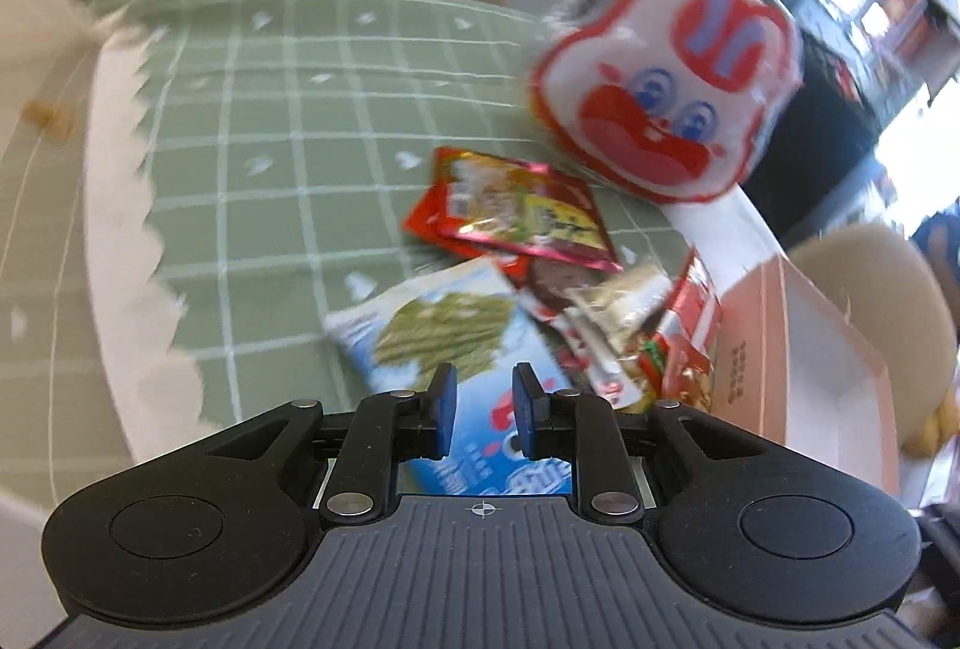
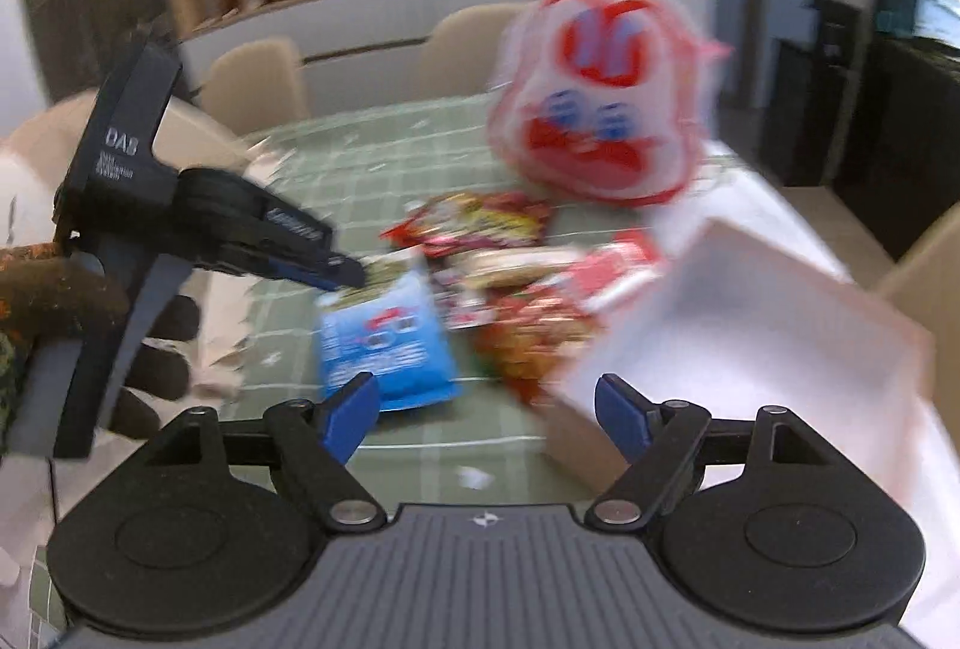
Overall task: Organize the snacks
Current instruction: 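Grasp the blue seaweed packet with the left gripper while the right gripper approaches the bread roll, then lift the blue packet with the left gripper while the right gripper grasps the wrapped bread roll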
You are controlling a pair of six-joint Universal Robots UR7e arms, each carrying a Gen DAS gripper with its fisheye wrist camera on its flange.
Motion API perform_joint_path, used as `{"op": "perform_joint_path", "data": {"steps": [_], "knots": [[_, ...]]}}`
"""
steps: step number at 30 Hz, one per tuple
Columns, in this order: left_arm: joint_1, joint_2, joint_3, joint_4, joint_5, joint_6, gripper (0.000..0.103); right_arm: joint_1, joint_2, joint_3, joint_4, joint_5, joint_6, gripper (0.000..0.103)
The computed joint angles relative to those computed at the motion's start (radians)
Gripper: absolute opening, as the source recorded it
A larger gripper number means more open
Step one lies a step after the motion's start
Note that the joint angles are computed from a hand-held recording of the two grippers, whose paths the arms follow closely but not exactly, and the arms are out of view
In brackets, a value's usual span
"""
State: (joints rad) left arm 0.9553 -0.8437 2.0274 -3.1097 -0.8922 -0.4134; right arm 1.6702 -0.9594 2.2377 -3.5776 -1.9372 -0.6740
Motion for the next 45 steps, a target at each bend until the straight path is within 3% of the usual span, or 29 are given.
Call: {"op": "perform_joint_path", "data": {"steps": [10,12,14,16,19,20,21,26,30,31,34,37,41,45], "knots": [[0.060,-0.016,0.037,-0.050,-0.051,0.004,0.023,0.044,0.329,-0.256,0.001,-0.075,-0.249,0.082],[0.075,-0.017,0.037,-0.051,-0.072,0.000,0.023,0.036,0.340,-0.297,0.060,-0.075,-0.229,0.087],[0.088,-0.016,0.036,-0.067,-0.096,0.006,0.025,0.026,0.321,-0.327,0.188,-0.058,-0.150,0.086],[0.090,-0.020,0.041,-0.074,-0.111,0.014,0.025,0.019,0.299,-0.330,0.260,-0.039,-0.082,0.081],[0.084,-0.029,0.046,-0.051,-0.141,0.023,0.031,0.017,0.265,-0.280,0.248,-0.022,-0.048,0.076],[0.078,-0.030,0.049,-0.048,-0.142,0.029,0.033,0.020,0.249,-0.250,0.229,-0.016,-0.041,0.053],[0.072,-0.030,0.053,-0.047,-0.153,0.041,0.033,0.021,0.230,-0.224,0.227,-0.009,-0.033,0.044],[0.054,-0.014,0.048,-0.024,-0.277,0.108,0.033,0.024,0.130,-0.069,0.174,0.024,0.036,0.044],[0.021,0.008,0.039,0.021,-0.316,0.210,0.033,0.004,0.057,0.029,0.160,0.068,0.083,0.046],[0.011,0.009,0.045,0.022,-0.310,0.226,0.033,-0.002,0.037,0.053,0.153,0.073,0.089,0.047],[-0.047,-0.002,0.089,-0.011,-0.222,0.297,0.033,-0.011,-0.008,0.133,0.055,0.053,0.057,0.073],[-0.097,-0.027,0.121,0.014,-0.166,0.376,0.033,-0.025,-0.040,0.215,-0.101,0.025,0.008,0.076],[-0.130,-0.041,0.134,0.106,-0.203,0.415,0.033,-0.076,-0.025,0.279,-0.315,-0.039,0.013,0.080],[-0.188,0.008,0.156,0.145,-0.120,0.474,0.033,-0.151,-0.042,0.304,-0.361,-0.056,0.106,0.080]]}}
